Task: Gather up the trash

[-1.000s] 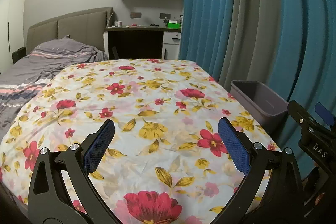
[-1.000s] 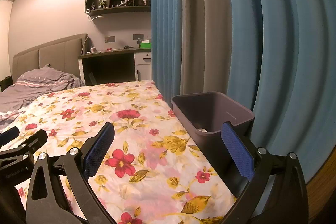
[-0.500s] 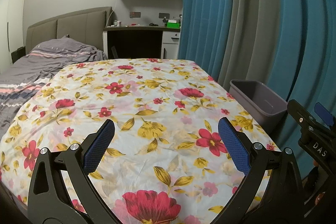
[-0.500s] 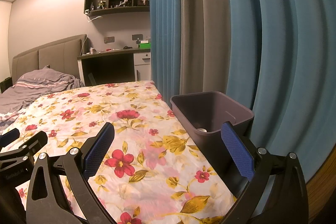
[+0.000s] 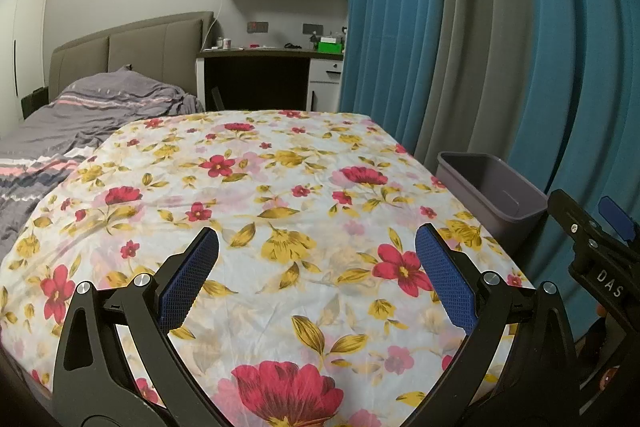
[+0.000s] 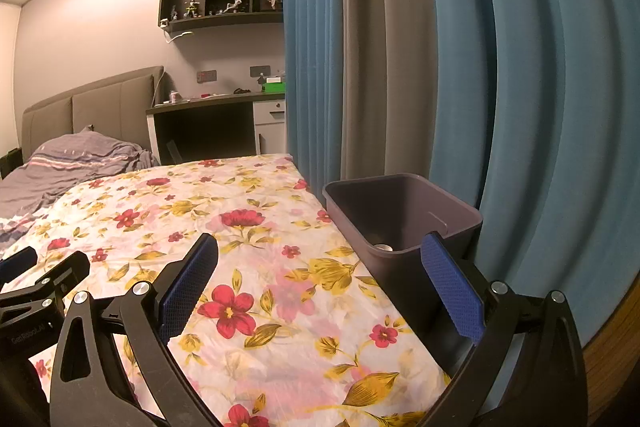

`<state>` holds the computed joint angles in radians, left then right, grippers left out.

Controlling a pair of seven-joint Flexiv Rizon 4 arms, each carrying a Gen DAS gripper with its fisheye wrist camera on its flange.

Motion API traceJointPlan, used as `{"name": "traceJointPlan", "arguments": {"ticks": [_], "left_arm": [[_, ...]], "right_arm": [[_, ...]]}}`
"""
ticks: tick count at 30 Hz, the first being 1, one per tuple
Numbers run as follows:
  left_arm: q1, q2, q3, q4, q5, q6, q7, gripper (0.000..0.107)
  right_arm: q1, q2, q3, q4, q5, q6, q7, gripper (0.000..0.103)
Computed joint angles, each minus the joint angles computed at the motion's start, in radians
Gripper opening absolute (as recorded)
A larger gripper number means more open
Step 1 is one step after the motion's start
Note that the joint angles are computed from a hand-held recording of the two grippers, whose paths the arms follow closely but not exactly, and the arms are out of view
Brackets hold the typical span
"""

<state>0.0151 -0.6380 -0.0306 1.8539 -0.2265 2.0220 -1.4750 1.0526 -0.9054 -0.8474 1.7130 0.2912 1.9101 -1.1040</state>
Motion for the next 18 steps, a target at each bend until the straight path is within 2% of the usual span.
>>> {"name": "traceJointPlan", "arguments": {"ticks": [18], "left_arm": [[-0.002, -0.002, 0.001, 0.000, 0.002, 0.001, -0.004, 0.097]], "right_arm": [[-0.004, 0.005, 0.006, 0.001, 0.001, 0.001, -0.006, 0.097]]}}
